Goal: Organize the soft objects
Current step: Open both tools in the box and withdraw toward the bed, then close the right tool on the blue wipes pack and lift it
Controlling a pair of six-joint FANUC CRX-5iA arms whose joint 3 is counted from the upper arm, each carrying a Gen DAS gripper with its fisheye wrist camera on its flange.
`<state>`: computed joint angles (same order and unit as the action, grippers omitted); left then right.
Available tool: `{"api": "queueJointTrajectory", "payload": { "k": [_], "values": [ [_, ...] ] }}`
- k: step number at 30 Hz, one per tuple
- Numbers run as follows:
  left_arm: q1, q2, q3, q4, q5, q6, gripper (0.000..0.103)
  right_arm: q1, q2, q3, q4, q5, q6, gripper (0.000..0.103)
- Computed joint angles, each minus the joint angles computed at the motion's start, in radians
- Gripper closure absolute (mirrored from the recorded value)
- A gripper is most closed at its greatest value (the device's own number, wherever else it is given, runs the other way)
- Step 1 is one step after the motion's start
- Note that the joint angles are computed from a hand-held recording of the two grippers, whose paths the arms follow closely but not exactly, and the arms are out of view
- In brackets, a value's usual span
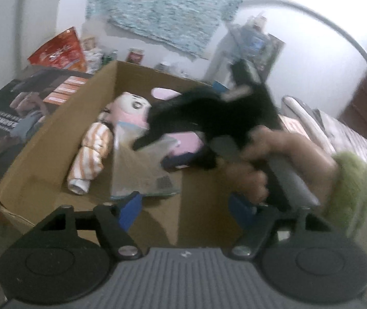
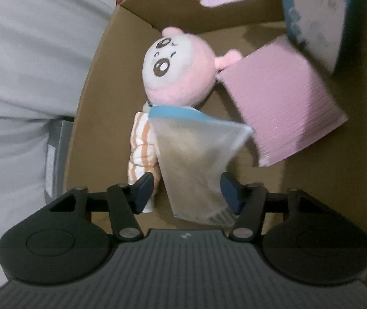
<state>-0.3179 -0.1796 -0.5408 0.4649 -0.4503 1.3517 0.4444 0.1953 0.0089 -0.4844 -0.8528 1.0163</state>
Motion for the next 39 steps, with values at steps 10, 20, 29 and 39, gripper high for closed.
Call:
{"api": "queueJointTrajectory", "payload": {
  "k": [10,20,29,39],
  "values": [
    [-0.013,0.002,-0.012,-0.028,0.006,-0.003,0.038,-0.055,0.032,0.05,-0.162,-0.053,0.146,0.043],
    [-0.053,0.04,-0.016,0.092,0.008,-0.11,0.033,-0.163,-0.167,-0.023,-0.249,-0.067,0.323,0.023],
    [-0.102,0.112,-0.038,0.426,-0.101,-0.37,0.033,-0.447,-0.61,-0.346,-0.416,-0.084,0.478,0.015],
    [-0.148,0.122,0.008,0.355,-0.138,-0.329,0.024,-0.768,-1.026,-0.63,-0.355,-0.22,0.411,0.014]
  ]
}}
